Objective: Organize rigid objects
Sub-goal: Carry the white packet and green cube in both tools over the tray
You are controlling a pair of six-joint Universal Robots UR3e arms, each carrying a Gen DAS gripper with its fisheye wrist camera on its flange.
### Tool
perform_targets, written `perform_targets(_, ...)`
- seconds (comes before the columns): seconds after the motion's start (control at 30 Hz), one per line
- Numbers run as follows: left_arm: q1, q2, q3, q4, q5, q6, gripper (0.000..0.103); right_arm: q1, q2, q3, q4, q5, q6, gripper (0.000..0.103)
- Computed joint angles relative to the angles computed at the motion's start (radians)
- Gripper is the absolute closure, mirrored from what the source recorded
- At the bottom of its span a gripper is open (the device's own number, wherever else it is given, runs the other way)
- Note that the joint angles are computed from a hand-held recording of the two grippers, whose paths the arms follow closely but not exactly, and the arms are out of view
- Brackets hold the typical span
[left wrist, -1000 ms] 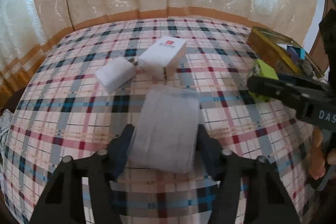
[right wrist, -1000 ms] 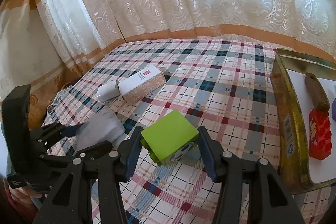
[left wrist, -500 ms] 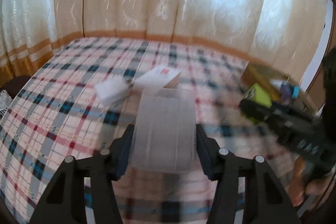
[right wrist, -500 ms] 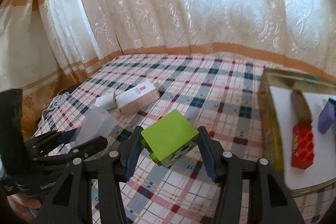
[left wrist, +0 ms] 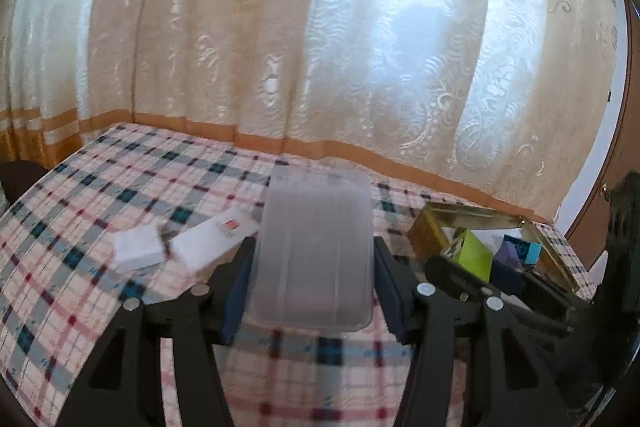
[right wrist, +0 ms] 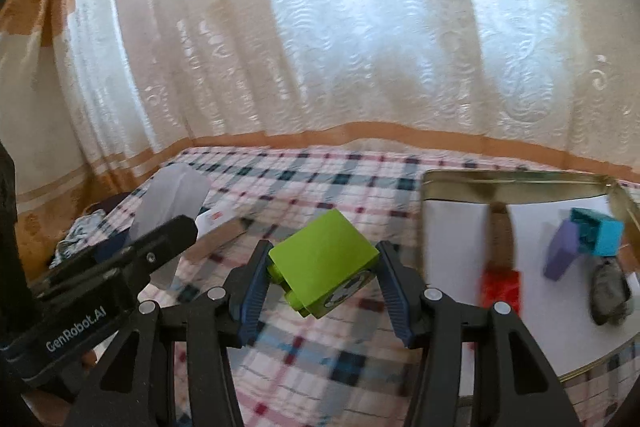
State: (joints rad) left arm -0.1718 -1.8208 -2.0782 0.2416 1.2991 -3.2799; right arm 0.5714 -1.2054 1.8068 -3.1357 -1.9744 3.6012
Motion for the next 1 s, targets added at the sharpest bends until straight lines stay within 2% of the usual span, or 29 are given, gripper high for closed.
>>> perform_targets(0.07, -0.046, -0.032, 0.042, 0.013, 0.044, -0.008, 0.048, -0.022, -0.023, 0.034, -0.009, -0.003, 0.007, 0.048)
perform_targets(0.27, -0.119, -0.101, 0.120, 0.047, 0.096, -0.064, 0.048, -0.087, -0.090, 0.122, -0.056, 0.020, 0.009, 0.048)
perform_targets(0.4, -0.171, -0.134, 0.169, 0.049, 0.145, -0.084, 0.048, -0.101, -0.126, 0.166, -0.076, -0.014, -0.008, 0.048)
perform_targets(0.47, -0.190, -0.151, 0.197, 0.040, 0.150, -0.090, 0.048, -0.109, -0.143, 0.188, -0.085, -0.037, -0.015, 0.048)
perform_targets(0.73, -0.276, -0.224, 0.312, 0.003, 0.212, -0.110, 0.048, -0.191, -0.239, 0.297, -0.104, -0.007, 0.002, 0.048)
perform_targets(1.0, -0.348, -0.283, 0.426, -0.053, 0.256, -0.114, 0.048, -0.233, -0.300, 0.379, -0.140, -0.027, -0.025, 0.048)
